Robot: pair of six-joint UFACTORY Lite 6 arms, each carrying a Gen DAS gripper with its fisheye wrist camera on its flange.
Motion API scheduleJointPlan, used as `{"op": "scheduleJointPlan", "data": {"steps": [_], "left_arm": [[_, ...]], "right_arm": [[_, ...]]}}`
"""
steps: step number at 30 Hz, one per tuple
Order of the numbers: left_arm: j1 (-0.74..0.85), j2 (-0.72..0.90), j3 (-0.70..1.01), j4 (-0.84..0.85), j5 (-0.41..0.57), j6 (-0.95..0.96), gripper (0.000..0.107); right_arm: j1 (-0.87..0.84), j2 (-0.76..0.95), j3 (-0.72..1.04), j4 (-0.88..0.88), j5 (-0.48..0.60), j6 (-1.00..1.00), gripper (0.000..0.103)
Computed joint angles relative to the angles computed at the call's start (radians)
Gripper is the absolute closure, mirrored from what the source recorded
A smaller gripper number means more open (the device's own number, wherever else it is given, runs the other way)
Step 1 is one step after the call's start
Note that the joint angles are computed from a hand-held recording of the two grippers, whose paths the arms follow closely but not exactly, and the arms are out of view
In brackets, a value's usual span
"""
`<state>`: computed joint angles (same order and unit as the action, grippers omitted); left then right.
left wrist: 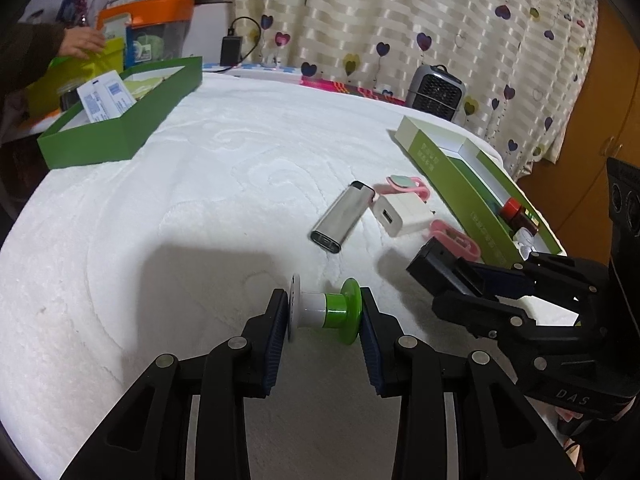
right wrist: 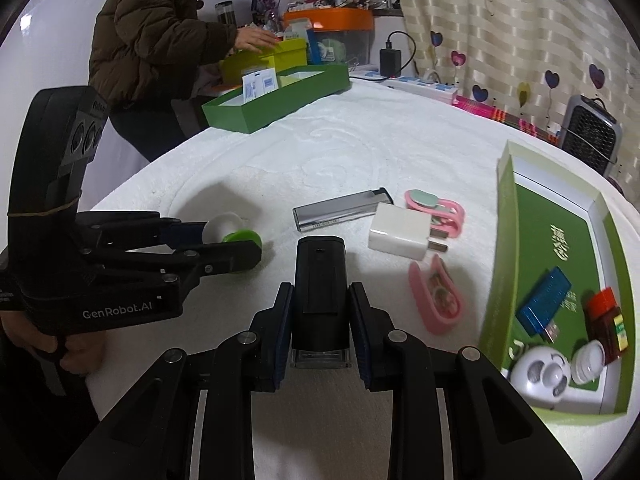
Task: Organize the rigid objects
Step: 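Carry the suction cup and black device with both grippers to the green box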
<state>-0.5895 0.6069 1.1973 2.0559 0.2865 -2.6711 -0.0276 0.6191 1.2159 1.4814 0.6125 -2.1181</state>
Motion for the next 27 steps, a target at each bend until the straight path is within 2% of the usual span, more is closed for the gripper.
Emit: {"op": "scheduleJointPlan", "data": {"steps": [20,27], "left_arm": [[-0.093,-0.042,0.032,-0.157,0.047,0.166,0.074],[-0.111,-0.022,0.094,-0.251,0.052,0.287,0.074]], "right_arm": [[-0.112,-0.116,-0.1,0.03,0.086,-0.051,0.075],[-0.148,-0.138,-0.108,0.03,0.105,-0.051,0.075]]}}
